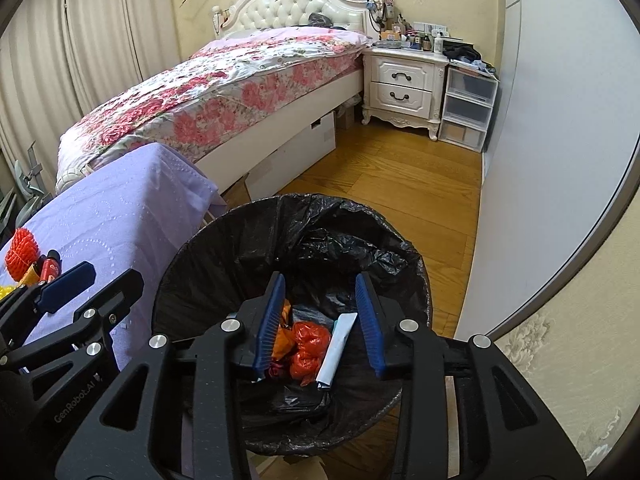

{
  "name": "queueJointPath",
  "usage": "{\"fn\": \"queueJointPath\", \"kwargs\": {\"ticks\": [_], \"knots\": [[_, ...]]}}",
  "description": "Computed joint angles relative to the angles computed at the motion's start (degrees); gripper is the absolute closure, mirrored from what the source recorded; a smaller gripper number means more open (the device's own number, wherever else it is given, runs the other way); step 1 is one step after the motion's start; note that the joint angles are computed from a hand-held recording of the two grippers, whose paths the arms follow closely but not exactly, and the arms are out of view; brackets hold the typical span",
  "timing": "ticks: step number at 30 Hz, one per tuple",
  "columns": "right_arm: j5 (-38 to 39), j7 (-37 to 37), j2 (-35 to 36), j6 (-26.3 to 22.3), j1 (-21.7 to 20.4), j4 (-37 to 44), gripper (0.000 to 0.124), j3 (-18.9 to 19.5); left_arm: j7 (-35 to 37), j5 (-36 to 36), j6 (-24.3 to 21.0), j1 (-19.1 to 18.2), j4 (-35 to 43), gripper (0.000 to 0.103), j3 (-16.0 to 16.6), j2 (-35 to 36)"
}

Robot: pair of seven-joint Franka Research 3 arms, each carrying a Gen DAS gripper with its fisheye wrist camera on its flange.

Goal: Collect trash
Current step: 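Hold both tubes over the black bin and open both tools to drop them, then return the right tool to the table and grasp the white crumpled tissue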

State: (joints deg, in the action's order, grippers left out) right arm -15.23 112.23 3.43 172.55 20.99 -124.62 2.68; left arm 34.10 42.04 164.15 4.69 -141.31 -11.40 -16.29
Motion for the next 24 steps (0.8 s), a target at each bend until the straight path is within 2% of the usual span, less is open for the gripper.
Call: {"fn": "queueJointPath", "kwargs": {"ticks": [4,9,17,20,24], "knots": [[-2.73,2.61,-0.62,0.26,0.05,-0.56,0.081,-0.45,-1.36,1.09,-0.23,0.51,-0.30,0.032,-0.51,-0.76],[-5.11,4.99,-1.45,0.43,-0.51,-1.09,0.073,-0.06,-2.79,1.85,-1.99,0.84,-1.31,0.030,-0.86,-2.79],[-0.31,0.86,-2.81,0.46,-0.84,-2.58,0.070,2.20,-2.24,0.41,-4.54,1.74,-5.74,0.028,0.31,-9.44],[3.82,-2.85,-3.31,0.48,-0.25,-3.18,0.070,3.37,-1.63,-0.74,-5.52,2.47,-8.00,0.028,0.86,-12.75],[4.54,-3.98,-3.95,0.46,0.79,-3.63,0.070,4.63,-0.52,-2.04,-6.91,3.84,-11.14,0.027,1.51,-17.74]]}}
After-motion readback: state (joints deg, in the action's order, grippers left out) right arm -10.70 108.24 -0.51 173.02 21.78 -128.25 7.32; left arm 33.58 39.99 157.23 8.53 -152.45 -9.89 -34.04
